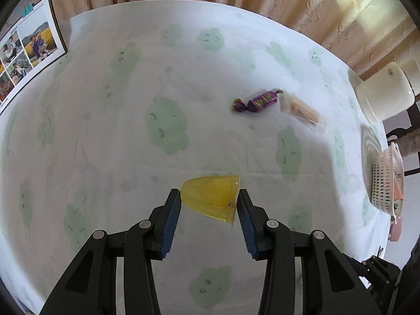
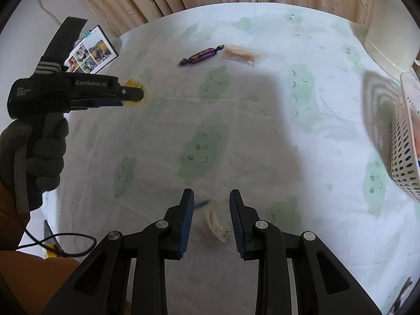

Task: Organize snacks
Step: 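Carry the white snack bar with the right tool into the basket and release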

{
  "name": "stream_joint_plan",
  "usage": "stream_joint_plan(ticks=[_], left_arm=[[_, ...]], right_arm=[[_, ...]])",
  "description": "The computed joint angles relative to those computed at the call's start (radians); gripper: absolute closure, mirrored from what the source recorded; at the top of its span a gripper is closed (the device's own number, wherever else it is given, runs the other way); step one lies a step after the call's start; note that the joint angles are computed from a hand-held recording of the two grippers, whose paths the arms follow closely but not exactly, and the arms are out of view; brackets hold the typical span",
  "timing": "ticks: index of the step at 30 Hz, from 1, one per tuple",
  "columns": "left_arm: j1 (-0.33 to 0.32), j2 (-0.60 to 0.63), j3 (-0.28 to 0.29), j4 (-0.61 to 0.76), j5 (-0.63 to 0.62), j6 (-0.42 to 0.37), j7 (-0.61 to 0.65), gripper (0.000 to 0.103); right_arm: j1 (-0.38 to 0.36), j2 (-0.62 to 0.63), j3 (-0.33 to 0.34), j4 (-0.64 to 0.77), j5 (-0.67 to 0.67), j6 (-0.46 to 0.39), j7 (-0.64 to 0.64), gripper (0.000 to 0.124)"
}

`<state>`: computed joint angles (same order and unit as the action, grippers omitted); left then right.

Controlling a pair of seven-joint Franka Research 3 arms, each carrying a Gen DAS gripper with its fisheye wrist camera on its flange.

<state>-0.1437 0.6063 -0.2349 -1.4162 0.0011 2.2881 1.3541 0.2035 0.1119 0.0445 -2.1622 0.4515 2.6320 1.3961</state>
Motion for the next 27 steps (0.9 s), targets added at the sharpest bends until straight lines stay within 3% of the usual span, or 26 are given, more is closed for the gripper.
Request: stream_joint_plan(ticks=[5,9,16,18,21,27], left_arm=[[0.005,-0.042,-0.008,-0.053,-0.01,0.014,0.009,0.063],[0.006,-0.073,-0.014,-0.091,-0.02,0.026,0.018,0.063],[0.007,-0.127,-0.013,-0.155,-0.032,0.041,0.021,0.063],[0.006,-0.136,-0.011,-0.167,-0.034,0.044,0.015,0.063],[0.007,-0.143,-0.011,-0.176,-0.036,0.046,0.017,0.063],[0.001,-0.174,-0.015,-0.212,-0.041,0.061,0.01,0.063]], right_arm=[[-0.006,0.006,0.001,-0.005,0.019,-0.036,-0.019,0.093],[0.004,0.009,0.01,-0.02,0.012,-0.044,-0.062,0.077],[0.05,0.024,0.003,-0.044,-0.164,0.009,-0.014,0.076],[0.054,0.024,0.002,-0.051,-0.187,0.023,0.002,0.079],[0.06,0.02,-0.013,-0.061,-0.261,0.031,0.075,0.1],[0.009,-0.02,-0.007,-0.096,-0.103,0.033,0.046,0.1]])
